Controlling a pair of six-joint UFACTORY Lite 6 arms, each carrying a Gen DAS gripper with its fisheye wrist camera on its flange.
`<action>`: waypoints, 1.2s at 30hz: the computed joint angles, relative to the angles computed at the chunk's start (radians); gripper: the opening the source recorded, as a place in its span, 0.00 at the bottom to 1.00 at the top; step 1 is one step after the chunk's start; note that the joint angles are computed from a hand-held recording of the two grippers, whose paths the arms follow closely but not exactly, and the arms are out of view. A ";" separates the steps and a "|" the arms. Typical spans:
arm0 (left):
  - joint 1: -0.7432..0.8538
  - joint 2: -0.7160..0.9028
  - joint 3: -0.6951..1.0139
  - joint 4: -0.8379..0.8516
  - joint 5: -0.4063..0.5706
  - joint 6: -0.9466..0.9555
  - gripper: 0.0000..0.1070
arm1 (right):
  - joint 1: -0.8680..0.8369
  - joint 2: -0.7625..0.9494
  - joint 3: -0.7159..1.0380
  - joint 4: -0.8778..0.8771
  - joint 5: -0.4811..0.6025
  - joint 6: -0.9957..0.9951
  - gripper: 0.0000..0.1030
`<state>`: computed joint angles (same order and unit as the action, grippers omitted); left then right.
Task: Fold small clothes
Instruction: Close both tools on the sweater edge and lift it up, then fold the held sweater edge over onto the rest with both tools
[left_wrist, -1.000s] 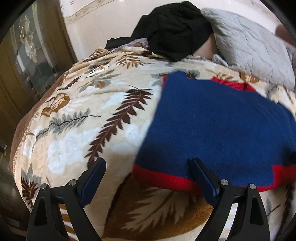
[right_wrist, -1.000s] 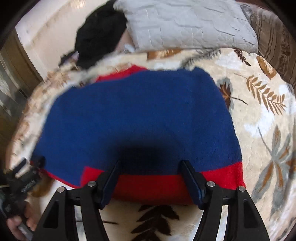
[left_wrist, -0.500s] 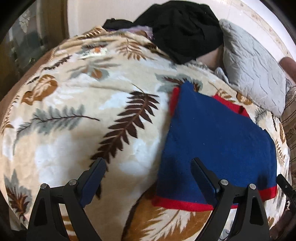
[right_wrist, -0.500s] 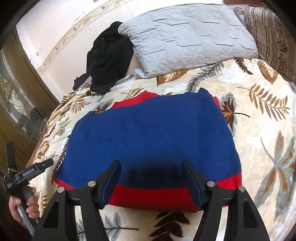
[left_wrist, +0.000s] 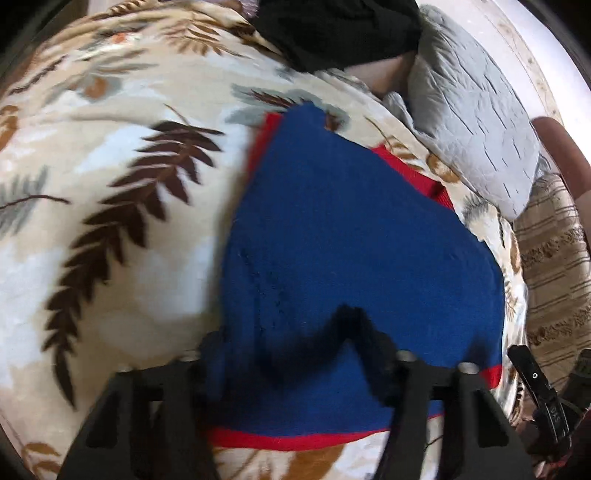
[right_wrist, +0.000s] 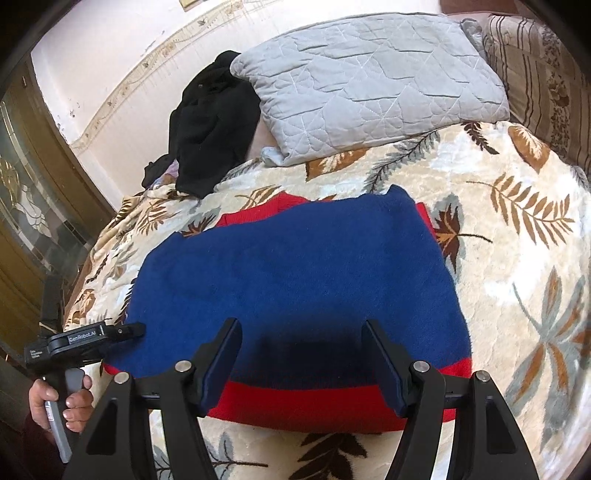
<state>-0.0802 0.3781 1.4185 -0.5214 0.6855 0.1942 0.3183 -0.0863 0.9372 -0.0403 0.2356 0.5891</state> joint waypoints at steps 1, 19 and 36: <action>-0.011 0.006 0.004 0.023 -0.014 -0.017 0.49 | -0.003 -0.002 -0.002 0.009 -0.001 -0.009 0.69; -0.204 -0.112 0.059 0.219 -0.100 -0.248 0.20 | -0.147 -0.060 -0.054 0.203 -0.019 -0.201 0.69; -0.630 0.554 1.040 0.173 0.256 -0.429 0.16 | -0.604 -0.070 -0.088 1.042 0.181 -1.089 0.69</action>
<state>-0.7101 0.9325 2.4581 -0.3480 0.9412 -0.2347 -0.2853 -0.1566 0.8490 1.0014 0.4169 -0.4996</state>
